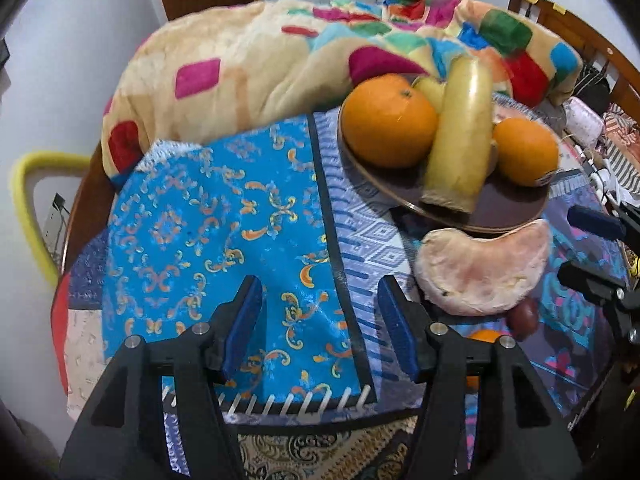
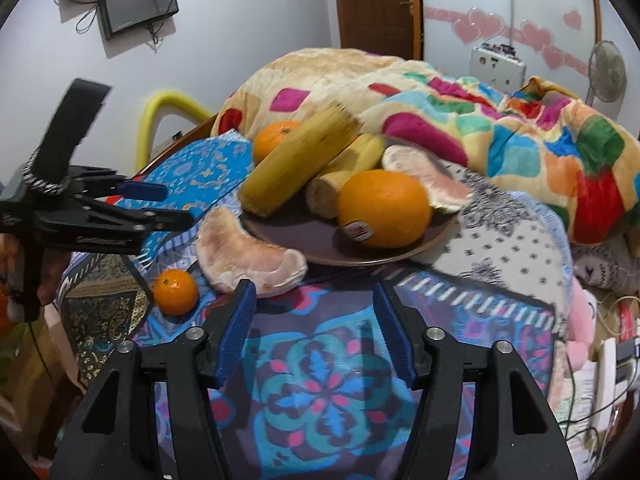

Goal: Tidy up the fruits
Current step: 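Move the right tool toward the pomelo segment on the cloth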

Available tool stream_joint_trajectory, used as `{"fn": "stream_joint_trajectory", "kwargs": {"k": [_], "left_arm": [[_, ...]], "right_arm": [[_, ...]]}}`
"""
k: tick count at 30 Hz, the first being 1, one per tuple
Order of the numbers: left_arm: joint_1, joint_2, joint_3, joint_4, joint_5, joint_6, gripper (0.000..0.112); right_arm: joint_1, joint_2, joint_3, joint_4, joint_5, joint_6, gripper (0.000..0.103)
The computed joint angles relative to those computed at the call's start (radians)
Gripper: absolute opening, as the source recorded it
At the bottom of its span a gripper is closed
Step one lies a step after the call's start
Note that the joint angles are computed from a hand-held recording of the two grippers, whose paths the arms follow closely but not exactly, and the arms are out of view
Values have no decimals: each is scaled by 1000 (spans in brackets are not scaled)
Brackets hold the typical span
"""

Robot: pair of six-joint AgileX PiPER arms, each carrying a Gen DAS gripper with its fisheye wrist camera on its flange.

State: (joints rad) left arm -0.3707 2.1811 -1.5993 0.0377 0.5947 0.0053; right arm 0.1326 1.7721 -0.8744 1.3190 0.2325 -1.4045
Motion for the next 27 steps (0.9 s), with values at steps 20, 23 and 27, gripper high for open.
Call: {"fn": "stream_joint_trajectory", "kwargs": {"k": [20,23,27], "left_arm": [[-23,22,-40,-55,7,54,60],[-32,27,-50,-80,22,74,60],[-51,26,-36,-163,18,155,60]], "right_arm": [[16,48,-52,-73,84,36,41],[13,27,-30,-102,77,50,41],[-9,-21,17,-145,63,84,41]]}}
